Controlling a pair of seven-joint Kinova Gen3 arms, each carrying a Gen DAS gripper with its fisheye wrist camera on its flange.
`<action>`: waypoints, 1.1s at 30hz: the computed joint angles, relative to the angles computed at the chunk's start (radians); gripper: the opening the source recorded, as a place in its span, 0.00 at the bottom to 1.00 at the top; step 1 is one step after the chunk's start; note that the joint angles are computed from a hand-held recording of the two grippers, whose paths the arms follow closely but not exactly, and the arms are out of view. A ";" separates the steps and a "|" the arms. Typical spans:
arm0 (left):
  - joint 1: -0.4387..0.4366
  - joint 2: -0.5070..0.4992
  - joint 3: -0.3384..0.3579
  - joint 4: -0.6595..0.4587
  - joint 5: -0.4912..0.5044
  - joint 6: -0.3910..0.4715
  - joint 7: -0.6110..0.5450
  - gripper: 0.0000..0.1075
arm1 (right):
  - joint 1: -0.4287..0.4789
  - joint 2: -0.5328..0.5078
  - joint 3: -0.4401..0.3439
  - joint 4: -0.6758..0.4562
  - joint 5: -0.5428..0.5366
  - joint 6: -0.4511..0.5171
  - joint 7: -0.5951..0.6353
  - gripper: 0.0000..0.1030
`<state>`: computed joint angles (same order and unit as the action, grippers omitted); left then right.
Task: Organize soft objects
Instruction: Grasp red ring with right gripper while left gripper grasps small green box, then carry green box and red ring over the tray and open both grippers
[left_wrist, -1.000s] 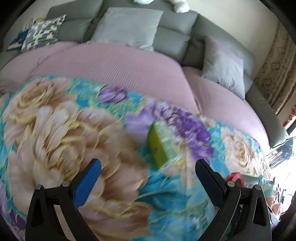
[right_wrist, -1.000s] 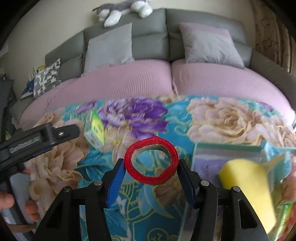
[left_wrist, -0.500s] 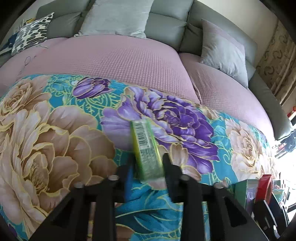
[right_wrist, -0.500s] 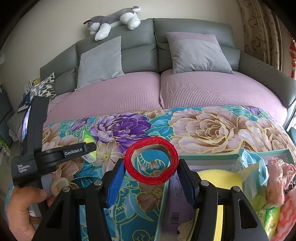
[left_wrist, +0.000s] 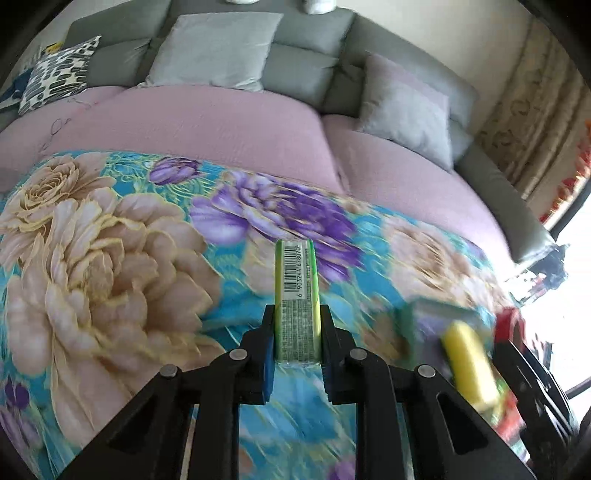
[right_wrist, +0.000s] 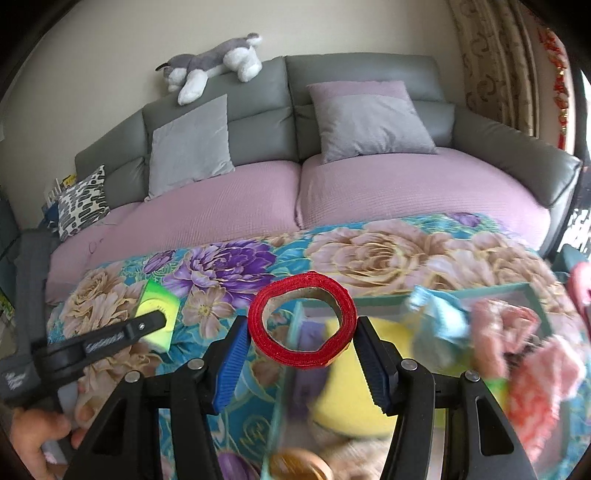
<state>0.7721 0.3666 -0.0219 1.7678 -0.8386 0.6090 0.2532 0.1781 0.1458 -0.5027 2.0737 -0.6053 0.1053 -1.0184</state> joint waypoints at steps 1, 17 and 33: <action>0.022 -0.006 0.002 0.002 -0.014 -0.001 0.015 0.20 | 0.028 -0.018 -0.013 0.010 -0.012 0.010 0.014 0.59; 0.202 0.104 0.076 -0.203 0.005 0.111 -0.131 0.20 | 0.097 -0.153 0.276 0.172 -0.320 0.209 0.393 0.59; 0.263 0.242 0.010 -0.339 0.154 0.116 -0.376 0.21 | -0.039 -0.066 0.463 0.185 -0.361 0.216 0.481 0.59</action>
<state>1.0349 0.6088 -0.0115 1.4285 -0.6849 0.7251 -0.1229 0.1389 0.0796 -0.0393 2.2584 -0.9662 0.3208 -0.5372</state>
